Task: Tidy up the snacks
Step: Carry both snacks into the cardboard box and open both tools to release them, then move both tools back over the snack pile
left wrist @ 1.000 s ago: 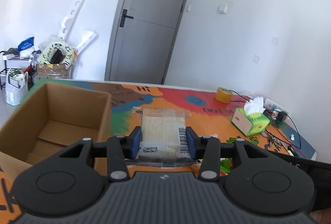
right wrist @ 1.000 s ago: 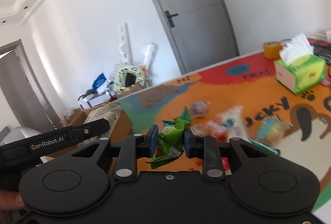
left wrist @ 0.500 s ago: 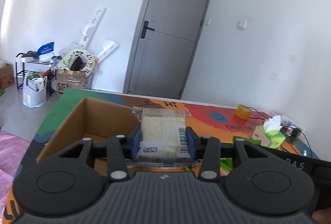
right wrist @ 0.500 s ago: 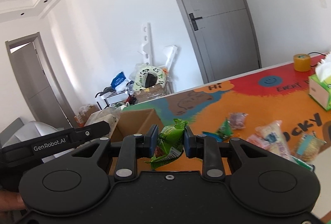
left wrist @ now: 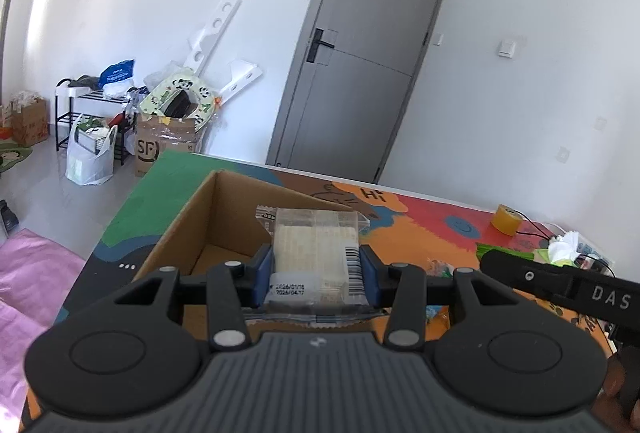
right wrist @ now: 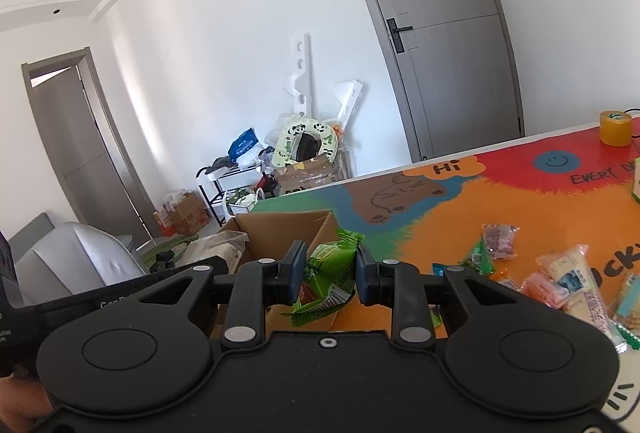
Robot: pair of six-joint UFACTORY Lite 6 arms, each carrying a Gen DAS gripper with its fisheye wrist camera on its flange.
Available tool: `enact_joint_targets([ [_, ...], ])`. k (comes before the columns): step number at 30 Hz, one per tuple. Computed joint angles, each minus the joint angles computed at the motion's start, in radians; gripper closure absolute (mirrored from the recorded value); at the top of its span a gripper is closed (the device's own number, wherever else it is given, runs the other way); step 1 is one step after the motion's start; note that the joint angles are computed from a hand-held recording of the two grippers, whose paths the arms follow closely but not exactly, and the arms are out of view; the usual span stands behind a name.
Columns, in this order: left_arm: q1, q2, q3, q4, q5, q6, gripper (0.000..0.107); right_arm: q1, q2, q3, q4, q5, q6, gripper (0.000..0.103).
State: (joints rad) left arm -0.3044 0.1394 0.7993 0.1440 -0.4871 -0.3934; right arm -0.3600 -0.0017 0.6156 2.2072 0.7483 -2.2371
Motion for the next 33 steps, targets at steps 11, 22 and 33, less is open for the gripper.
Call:
enact_joint_targets([
  [11, 0.073, 0.027, 0.024, 0.010, 0.008, -0.018, 0.062, 0.129, 0.056, 0.079, 0.078, -0.044, -0.024, 0.076],
  [22, 0.148, -0.045, -0.016, 0.036, 0.031, -0.040, 0.048, 0.256, 0.134, 0.180, 0.117, -0.067, -0.017, 0.074],
  [33, 0.086, -0.068, -0.026, -0.185, 0.047, 0.146, 0.024, 0.166, 0.061, 0.067, 0.147, -0.042, -0.041, 0.034],
])
